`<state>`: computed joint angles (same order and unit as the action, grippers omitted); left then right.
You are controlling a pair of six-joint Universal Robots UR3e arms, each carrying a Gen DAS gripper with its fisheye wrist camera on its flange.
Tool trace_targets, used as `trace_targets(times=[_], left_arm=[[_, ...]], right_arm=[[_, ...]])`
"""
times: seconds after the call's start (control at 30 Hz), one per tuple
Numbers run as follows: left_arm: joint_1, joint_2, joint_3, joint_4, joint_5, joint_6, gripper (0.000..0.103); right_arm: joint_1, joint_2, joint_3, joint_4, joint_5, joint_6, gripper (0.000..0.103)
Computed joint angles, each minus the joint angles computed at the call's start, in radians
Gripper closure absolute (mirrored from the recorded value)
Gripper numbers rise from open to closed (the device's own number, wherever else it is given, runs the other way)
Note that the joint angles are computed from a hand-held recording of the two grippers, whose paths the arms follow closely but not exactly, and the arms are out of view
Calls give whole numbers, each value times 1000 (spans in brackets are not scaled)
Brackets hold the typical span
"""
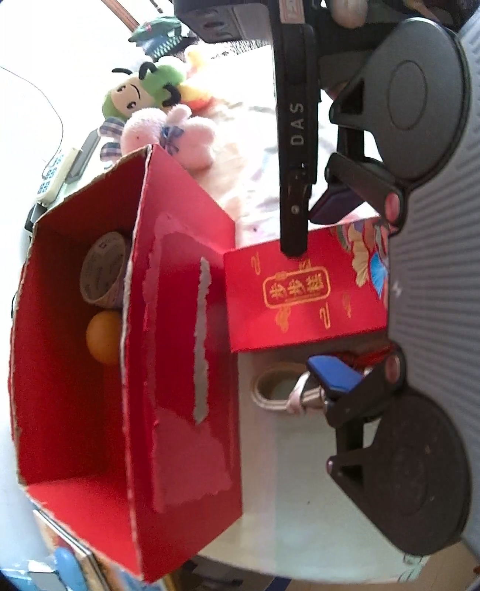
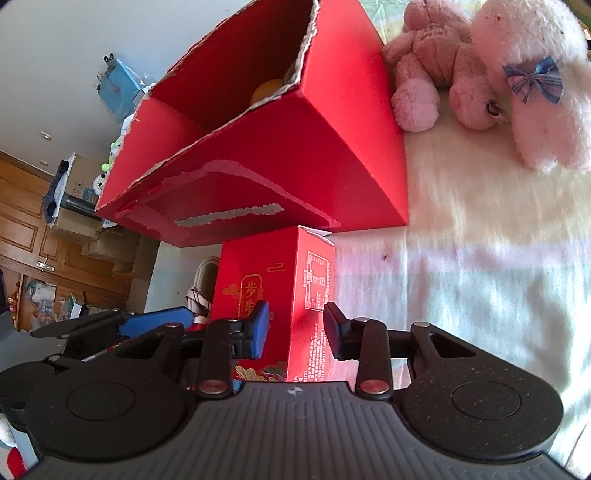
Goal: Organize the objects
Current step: 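Close the right gripper around the red gift box with gold print, then lift the gift box with the right gripper and carry it over the red box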
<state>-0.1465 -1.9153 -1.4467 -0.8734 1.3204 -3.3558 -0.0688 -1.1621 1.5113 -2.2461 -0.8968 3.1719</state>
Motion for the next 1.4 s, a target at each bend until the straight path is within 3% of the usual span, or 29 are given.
trace_targets(times=[0.33,0.5,0.67,0.9,1.2,1.4], left_arm=[[-3,-62,19,16,-32,-32,25],[-36,-133,111,-27,18,-7,20],[-69,-158,171,-67,65,10,21],[-98,-188,294,-186,8,85,21],[-191,-364,682,-371,-45,273,21],[-230,-551,1100,-528,-97,374,21]], right_arm=[[-8,25,-16,9,27,5,68],[-6,23,-14,12,26,0,61],[-10,11,-10,28,21,-6,61],[-66,-118,76,71,-11,-18,61],[-190,-420,310,28,-107,57,61],[-253,-610,421,-40,-174,144,61]])
